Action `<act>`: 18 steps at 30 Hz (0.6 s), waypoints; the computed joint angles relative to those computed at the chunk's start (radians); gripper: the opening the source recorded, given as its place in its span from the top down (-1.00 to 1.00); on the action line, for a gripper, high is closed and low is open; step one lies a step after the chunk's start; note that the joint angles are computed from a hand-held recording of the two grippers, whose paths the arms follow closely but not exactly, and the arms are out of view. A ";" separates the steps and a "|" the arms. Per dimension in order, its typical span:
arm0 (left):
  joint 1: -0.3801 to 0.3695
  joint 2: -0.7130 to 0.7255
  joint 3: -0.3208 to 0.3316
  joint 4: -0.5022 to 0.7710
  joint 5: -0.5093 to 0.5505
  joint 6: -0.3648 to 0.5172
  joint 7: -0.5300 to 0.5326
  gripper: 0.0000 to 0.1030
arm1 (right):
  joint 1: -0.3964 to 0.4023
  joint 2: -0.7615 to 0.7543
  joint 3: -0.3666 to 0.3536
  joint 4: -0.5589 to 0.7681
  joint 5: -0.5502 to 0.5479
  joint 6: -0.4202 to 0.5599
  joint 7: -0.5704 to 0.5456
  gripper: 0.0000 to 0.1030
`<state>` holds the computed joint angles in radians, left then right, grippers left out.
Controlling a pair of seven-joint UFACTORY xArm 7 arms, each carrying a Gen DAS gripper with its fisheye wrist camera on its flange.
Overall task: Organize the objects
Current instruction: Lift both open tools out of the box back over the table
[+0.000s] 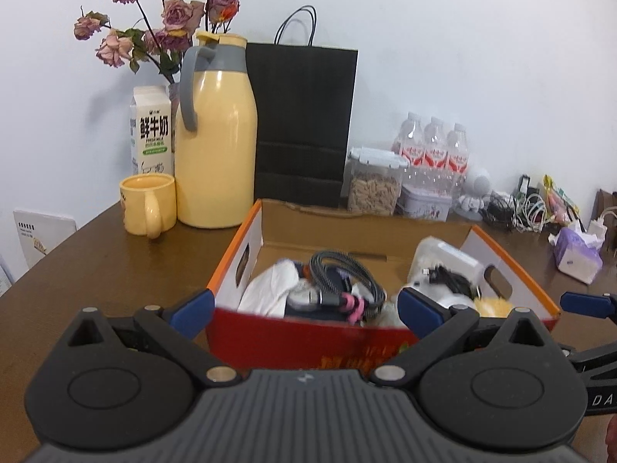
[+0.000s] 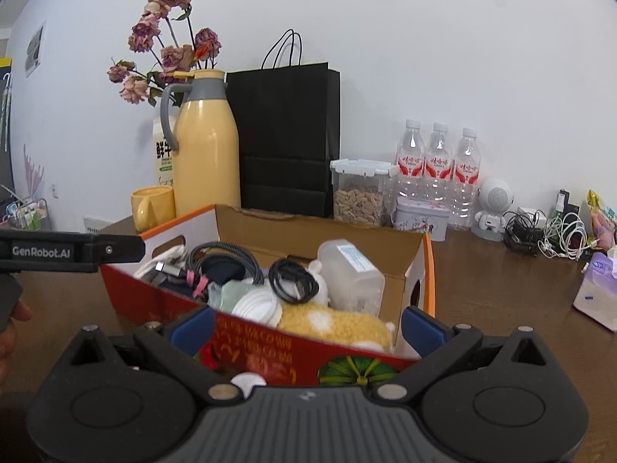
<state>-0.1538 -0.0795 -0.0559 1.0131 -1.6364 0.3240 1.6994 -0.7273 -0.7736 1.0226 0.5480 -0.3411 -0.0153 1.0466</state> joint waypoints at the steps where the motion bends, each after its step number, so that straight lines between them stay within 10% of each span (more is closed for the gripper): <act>1: 0.002 -0.007 0.001 -0.010 0.014 0.001 -0.009 -1.00 | 0.017 -0.001 -0.006 -0.006 0.002 0.009 0.000 -1.00; 18: -0.011 -0.134 0.058 -0.181 0.302 0.033 -0.209 -1.00 | 0.262 -0.007 -0.123 -0.103 -0.046 0.133 0.099 -1.00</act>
